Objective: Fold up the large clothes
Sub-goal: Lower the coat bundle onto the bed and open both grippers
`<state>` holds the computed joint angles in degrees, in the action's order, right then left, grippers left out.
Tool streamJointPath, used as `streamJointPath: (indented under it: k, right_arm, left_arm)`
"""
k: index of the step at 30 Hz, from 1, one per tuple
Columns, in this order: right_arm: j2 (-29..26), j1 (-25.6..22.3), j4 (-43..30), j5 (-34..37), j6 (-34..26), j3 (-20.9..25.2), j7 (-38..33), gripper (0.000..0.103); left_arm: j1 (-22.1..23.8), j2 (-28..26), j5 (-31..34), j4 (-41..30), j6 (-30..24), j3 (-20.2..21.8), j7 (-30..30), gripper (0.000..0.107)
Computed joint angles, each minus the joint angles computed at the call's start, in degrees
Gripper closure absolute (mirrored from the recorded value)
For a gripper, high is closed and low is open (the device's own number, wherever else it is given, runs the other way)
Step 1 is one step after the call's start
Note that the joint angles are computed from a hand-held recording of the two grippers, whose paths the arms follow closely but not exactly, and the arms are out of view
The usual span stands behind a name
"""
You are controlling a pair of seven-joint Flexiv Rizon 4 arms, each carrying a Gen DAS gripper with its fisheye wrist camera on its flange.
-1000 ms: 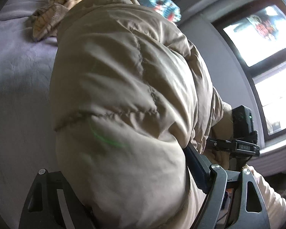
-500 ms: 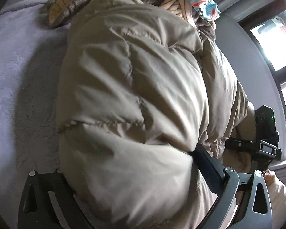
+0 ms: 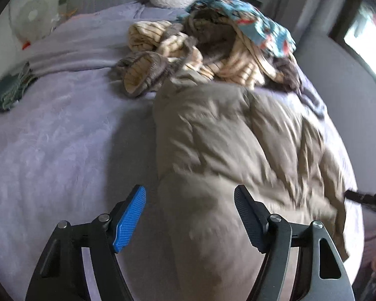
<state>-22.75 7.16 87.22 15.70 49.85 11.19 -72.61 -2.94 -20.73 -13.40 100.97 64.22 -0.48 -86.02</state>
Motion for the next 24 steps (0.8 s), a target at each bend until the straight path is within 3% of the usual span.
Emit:
streamJointPath:
  k: [3, 5, 7, 13, 17, 24]
  right_arm:
    - [4.29, -0.16, 5.82, 0.57, 2.8, 1.62, -5.18, 0.096]
    - [5.3, 2.0, 6.98, -2.72, 3.82, 0.88, -5.48, 0.096]
    - [2.77, 4.45, 4.71, -6.56, 5.42, -0.77, -3.18, 0.096]
    - [-5.55, 3.95, -5.82, -4.85, 5.78, -0.14, -0.77, 0.096]
    - [-8.36, 5.63, -7.11, -10.77, 1.74, -3.09, 4.74, 0.096]
    - [-11.57, 1.97, -6.48, -7.59, 3.28, -0.28, 3.97, 0.101]
  left_arm:
    - [-1.78, 1.24, 5.61, 2.05, 2.48, 1.4, -2.31, 0.032]
    - [-2.02, 2.6, 5.15, 4.65, 4.56, 1.79, -1.98, 0.032]
    - [-2.29, 1.11, 5.34, 1.94, 4.23, 2.02, -4.34, 0.032]
    - [-3.83, -4.95, 9.37, -8.38, -4.14, 3.98, -11.14, 0.032]
    - [-5.59, -6.76, 13.38, -11.18, -6.44, 4.07, -11.46, 0.029]
    - [-6.33, -8.09, 15.2, -11.74, -5.55, 3.84, -11.15, 0.026]
